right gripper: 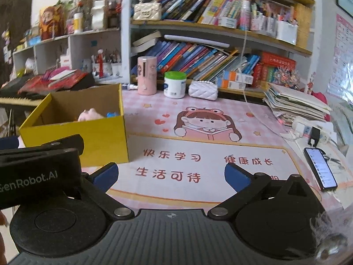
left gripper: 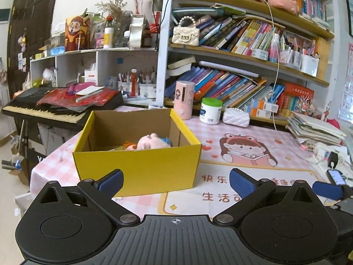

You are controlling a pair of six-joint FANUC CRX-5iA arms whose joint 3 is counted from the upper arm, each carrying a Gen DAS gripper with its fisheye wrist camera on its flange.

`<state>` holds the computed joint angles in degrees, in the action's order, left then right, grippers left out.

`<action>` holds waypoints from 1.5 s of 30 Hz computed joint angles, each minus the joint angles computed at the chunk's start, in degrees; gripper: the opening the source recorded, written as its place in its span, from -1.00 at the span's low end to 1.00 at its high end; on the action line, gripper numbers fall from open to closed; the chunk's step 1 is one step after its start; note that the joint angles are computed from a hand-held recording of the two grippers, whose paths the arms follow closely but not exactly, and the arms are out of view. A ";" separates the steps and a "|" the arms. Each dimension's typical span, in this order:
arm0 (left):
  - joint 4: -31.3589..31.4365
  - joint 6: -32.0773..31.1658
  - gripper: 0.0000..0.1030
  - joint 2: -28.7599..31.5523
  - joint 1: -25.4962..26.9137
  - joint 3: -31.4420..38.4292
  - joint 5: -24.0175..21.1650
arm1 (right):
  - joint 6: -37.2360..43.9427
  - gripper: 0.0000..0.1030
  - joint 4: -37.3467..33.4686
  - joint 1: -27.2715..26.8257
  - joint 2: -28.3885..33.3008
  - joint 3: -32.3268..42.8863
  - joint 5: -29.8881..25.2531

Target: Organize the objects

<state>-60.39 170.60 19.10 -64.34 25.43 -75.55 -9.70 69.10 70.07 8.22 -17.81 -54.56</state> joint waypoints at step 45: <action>9.92 -7.67 1.00 7.79 1.11 9.26 0.23 | 2.54 1.00 -9.66 1.00 -4.54 -4.34 -3.77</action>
<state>-50.47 162.93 26.89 -63.22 34.69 -75.31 -7.15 59.44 71.06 3.68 -22.14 -58.33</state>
